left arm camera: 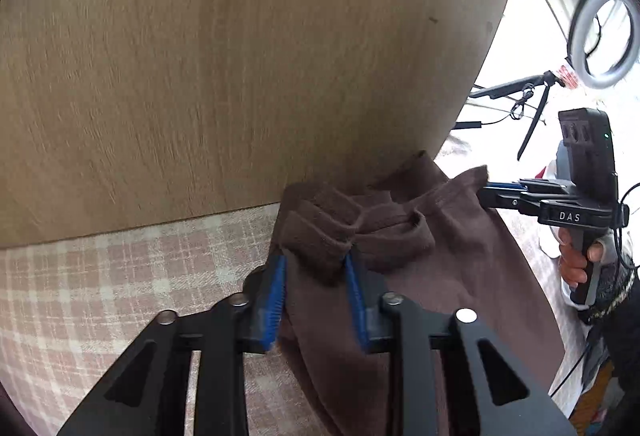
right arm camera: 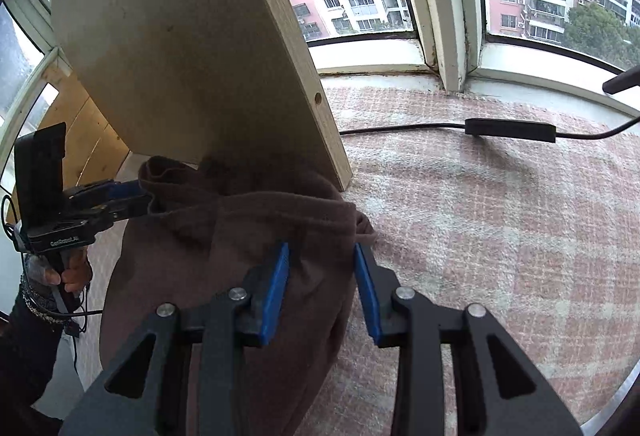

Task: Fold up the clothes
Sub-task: 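Lift the hem with both grippers and fold it up toward the collar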

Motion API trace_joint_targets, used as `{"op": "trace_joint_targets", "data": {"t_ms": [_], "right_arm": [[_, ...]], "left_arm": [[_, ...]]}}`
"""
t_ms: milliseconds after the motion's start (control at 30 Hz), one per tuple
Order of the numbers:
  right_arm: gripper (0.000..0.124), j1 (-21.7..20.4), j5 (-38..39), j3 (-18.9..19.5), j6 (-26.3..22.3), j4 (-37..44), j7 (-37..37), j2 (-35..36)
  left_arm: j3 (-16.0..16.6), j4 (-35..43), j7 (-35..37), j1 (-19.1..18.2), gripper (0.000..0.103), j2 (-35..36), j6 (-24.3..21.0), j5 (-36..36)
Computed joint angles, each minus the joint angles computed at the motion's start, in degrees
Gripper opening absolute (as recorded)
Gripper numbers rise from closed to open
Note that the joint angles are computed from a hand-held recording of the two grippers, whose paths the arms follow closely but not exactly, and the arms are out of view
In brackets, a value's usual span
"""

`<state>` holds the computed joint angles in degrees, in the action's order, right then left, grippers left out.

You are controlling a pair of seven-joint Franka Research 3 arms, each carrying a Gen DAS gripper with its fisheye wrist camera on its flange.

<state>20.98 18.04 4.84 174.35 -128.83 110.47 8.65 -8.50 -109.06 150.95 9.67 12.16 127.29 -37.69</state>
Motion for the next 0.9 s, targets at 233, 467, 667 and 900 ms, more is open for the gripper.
{"op": "trace_joint_targets", "data": {"t_ms": [233,467,667,900], "right_arm": [[0.026,0.8,-5.6,-2.2,-5.2,1.0,2.2,-0.9],[0.066,-2.9,4.9,2.6,-3.9,3.9,-13.5,2.4],[0.066,-8.9,24.4,10.5,-2.6,7.0,-30.5,6.0],[0.031,-9.2,41.1,13.1,-1.1,6.6,-42.7,3.5]], "left_arm": [[0.3,2.5,-4.0,2.0,0.055,1.1,-2.7,1.7],[0.5,5.9,-6.0,0.8,0.077,4.5,-3.6,5.7],[-1.6,9.1,-7.4,1.5,0.072,8.1,-7.4,7.3],[-2.2,6.1,-2.3,2.4,0.021,3.3,-8.9,4.4]]}}
